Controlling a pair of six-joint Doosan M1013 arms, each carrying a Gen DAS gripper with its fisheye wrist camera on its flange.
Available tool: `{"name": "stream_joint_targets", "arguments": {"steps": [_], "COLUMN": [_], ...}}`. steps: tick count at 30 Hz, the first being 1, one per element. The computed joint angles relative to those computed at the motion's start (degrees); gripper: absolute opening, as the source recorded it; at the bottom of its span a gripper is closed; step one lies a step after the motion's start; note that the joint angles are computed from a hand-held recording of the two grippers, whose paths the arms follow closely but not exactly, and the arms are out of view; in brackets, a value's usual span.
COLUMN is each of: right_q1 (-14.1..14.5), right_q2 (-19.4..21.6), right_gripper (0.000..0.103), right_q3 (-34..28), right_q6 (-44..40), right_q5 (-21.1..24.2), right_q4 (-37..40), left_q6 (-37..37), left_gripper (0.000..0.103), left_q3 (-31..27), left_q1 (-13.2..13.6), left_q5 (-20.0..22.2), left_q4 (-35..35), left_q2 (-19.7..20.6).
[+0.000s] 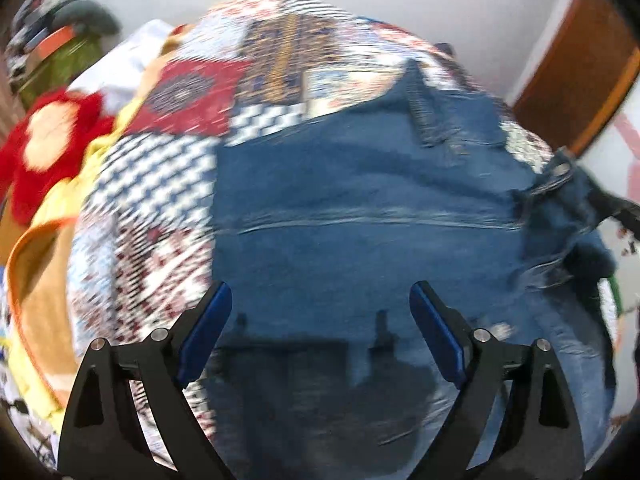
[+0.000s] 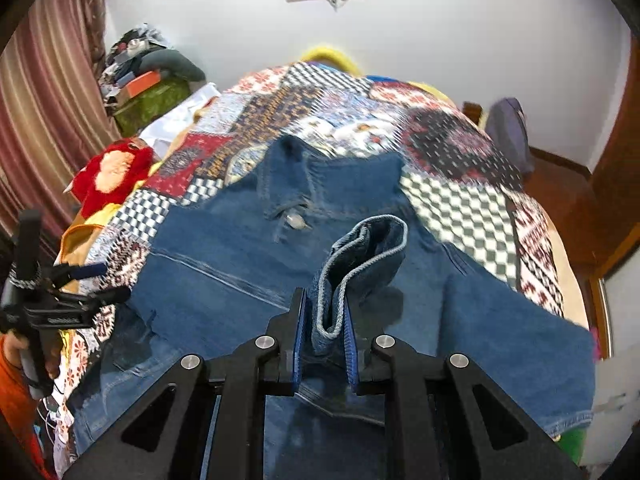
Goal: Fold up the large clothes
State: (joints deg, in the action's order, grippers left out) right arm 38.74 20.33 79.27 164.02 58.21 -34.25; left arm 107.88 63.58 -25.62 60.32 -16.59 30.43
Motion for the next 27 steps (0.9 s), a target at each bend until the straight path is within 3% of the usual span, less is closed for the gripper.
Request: {"name": "stream_joint_targets", "arguments": {"steps": [11,15,19,22,25,27], "right_q1": [-0.79,-0.97,-0.92,-0.73,-0.64,-1.37], "right_q2": [-2.89,-3.75,-5.13,-6.99,-8.16,-7.65], "right_gripper": [0.014,0.014,0.014,0.014,0.015,0.015], "right_q3": [7.26,9.26,10.69,11.95,12.45,11.88], "right_q6": [3.89,5.7,7.12,10.3,11.05,6.78], "right_q5": [0.48,0.91,0.96,0.28,2.31,5.48], "right_q4": [3.53,3.83,3.21,1.75,1.08,4.18], "left_q6": [-1.93,-1.08,-0.53,-0.63,-1.02,-0.95], "left_gripper": [0.091,0.093,0.094,0.094,0.094,0.094], "left_q3": [-3.19,-0.46,0.61,-0.27,-1.08,-1.49], "left_q1": [-4.86,-6.13,-6.42,-6.23,-6.1,-5.98], "left_q5": [4.27,0.23,-1.29,-0.01,1.45,2.01], "left_q4": [3.8,8.29,9.38,9.02,8.37,7.06], "left_q2": [4.06,2.91,2.41,2.83,3.04,3.09]}}
